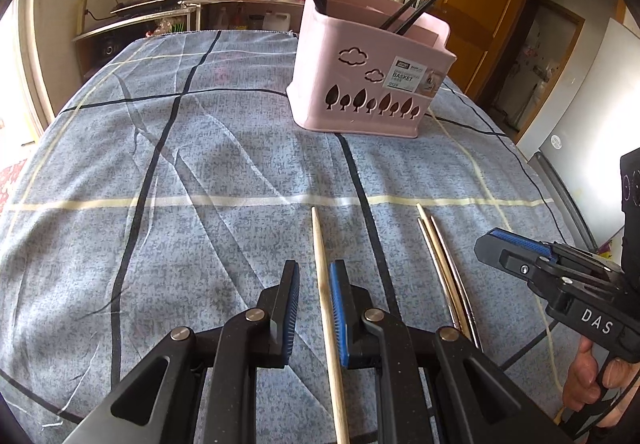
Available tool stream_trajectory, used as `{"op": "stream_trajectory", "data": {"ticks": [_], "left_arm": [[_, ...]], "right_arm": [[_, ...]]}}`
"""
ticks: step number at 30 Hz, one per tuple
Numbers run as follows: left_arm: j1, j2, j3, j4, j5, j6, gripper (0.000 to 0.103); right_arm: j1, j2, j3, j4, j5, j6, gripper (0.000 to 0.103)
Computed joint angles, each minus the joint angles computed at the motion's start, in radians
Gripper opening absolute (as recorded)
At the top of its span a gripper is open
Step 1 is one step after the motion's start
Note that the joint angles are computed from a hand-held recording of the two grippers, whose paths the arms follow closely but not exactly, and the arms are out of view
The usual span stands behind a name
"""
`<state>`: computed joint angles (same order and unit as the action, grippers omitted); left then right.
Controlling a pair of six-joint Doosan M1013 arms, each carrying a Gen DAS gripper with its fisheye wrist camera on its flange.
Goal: Organize utensils
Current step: 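Close the left tool on a wooden chopstick while the right tool grasps another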
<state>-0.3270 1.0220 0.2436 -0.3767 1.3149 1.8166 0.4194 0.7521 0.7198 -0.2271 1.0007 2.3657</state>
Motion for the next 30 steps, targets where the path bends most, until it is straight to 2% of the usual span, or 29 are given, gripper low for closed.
{"op": "stream_trajectory", "data": {"ticks": [6,9,11,13,19,24,30], "left_arm": [[-0.003,0.020,-0.032,0.014,0.023,-0.012,0.015],[-0.003,0.015,-0.021,0.012,0.016,-0.011,0.015],[-0.004,0.014,-0.018,0.012,0.014,-0.011,0.015],[-0.004,0.015,-0.018,0.011,0.014,-0.014,0.015],[-0.006,0.001,0.011,0.011,0.000,-0.010,0.015],[-0.006,-0.007,0.029,0.008,-0.013,-0.009,0.015],[-0.011,-0.013,0.042,0.024,-0.027,-0.008,0.015]], "right_arm": [[-0.001,0.039,-0.059,0.012,0.067,-0.021,0.021],[0.000,0.041,-0.059,0.010,0.059,-0.017,0.019],[0.000,0.042,-0.062,0.012,0.046,-0.021,0.010],[0.000,0.050,-0.075,0.019,0.047,-0.032,0.006],[-0.006,0.079,-0.114,0.046,0.076,-0.043,0.005],[-0.007,0.075,-0.110,0.050,0.085,-0.044,0.005],[0.002,0.123,-0.207,0.009,0.196,-0.068,0.007]]}}
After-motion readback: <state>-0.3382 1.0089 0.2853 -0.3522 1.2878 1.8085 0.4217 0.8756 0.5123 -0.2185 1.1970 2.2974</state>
